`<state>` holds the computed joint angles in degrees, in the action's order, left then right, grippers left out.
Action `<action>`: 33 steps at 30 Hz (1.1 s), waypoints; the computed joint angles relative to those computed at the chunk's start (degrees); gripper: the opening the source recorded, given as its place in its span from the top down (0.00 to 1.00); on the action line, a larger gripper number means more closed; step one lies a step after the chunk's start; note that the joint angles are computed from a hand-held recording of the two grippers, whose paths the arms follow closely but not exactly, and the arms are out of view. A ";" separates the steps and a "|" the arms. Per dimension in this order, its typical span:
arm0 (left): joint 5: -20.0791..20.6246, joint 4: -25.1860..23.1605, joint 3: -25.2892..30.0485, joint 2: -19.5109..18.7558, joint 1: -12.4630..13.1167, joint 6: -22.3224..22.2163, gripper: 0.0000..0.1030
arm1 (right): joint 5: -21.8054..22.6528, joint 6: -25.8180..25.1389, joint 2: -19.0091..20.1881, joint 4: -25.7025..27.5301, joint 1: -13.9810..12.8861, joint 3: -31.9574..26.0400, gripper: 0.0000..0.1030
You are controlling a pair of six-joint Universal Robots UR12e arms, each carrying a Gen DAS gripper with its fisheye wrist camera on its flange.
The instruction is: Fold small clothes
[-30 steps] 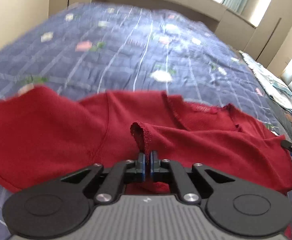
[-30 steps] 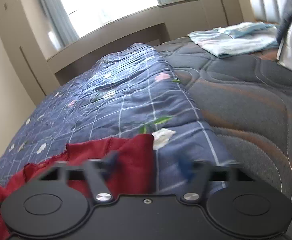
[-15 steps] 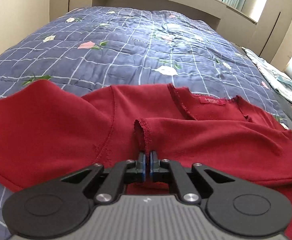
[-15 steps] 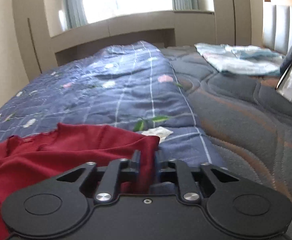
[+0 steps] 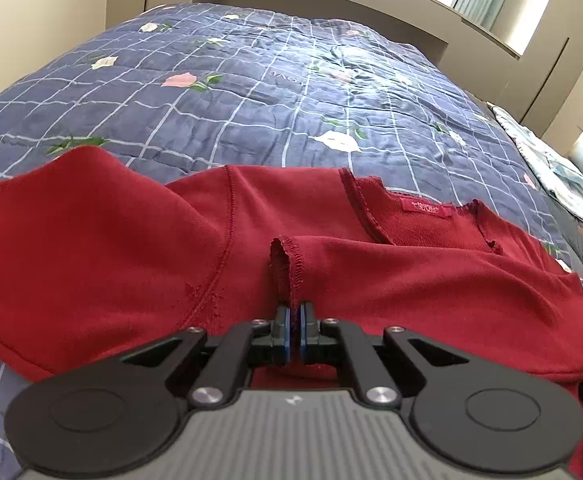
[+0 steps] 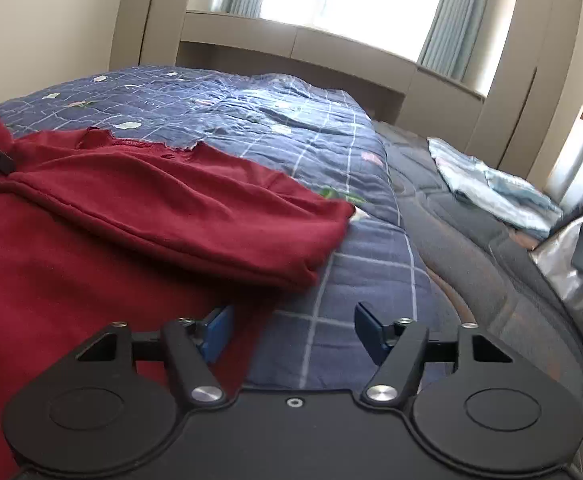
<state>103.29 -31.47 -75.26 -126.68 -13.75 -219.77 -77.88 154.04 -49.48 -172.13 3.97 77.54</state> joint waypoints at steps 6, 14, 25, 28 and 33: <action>1.10 -0.90 0.52 -0.18 -0.27 0.21 0.96 | -0.63 8.82 1.72 -2.37 -0.10 -2.67 0.82; 1.89 -2.17 1.08 -0.40 -0.41 -0.33 0.96 | -3.02 15.26 0.34 -0.86 -0.20 -0.81 1.00; 1.28 -1.13 0.62 0.27 -0.70 0.54 0.42 | -2.24 16.57 -1.63 2.54 -0.72 -0.49 0.51; 2.82 -1.94 1.47 -0.16 -1.24 1.07 0.39 | -1.76 15.92 0.29 3.04 -0.18 -4.08 0.44; 4.78 -5.87 2.71 -0.95 -1.41 -0.24 0.39 | -6.72 14.07 3.82 7.90 0.95 -9.42 0.41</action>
